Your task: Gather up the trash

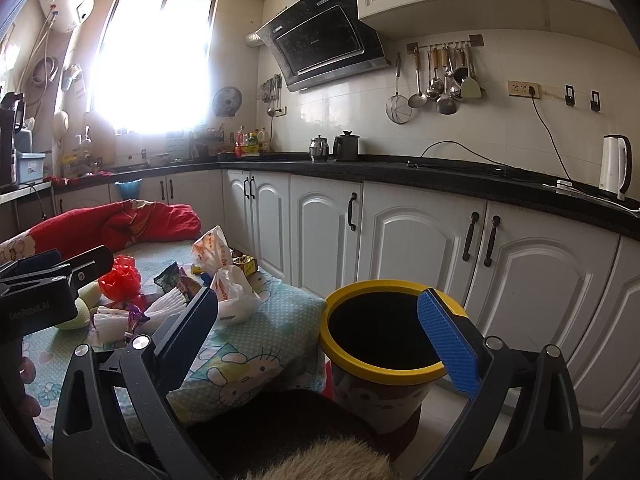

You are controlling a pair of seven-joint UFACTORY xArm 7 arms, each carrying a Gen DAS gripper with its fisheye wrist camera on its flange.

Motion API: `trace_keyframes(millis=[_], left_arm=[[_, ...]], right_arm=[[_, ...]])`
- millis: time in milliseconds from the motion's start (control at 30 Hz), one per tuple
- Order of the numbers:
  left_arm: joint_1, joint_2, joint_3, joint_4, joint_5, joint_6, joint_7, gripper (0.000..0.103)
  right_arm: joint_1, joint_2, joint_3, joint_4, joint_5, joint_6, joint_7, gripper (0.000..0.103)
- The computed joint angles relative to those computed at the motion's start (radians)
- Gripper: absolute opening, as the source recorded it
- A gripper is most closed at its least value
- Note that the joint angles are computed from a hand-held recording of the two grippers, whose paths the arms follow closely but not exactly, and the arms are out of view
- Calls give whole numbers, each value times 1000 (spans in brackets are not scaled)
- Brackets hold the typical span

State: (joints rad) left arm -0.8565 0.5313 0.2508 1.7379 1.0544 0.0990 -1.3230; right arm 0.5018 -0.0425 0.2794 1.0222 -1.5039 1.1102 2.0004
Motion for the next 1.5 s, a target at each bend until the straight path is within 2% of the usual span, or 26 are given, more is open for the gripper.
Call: trace_keyframes(millis=[733, 967, 1167, 1367, 1500], left_arm=[[-5, -2, 3, -1, 8, 4, -9, 92], [4, -2, -7, -3, -1, 5, -4, 92], [36, 6, -23, -9, -64, 0, 32, 92], [77, 27, -35, 7, -184, 18, 108, 92], [106, 43, -42, 38, -267, 50, 177, 92]], right_arm=[[10, 30, -14, 20, -7, -10, -5, 97], [4, 31, -20, 22, -10, -49, -20, 97], [-17, 40, -39, 37, -45, -163, -48, 97], [-57, 103, -79, 124, -58, -344, -136, 97], [-79, 184, -118, 224, -3, -471, -244, 97]])
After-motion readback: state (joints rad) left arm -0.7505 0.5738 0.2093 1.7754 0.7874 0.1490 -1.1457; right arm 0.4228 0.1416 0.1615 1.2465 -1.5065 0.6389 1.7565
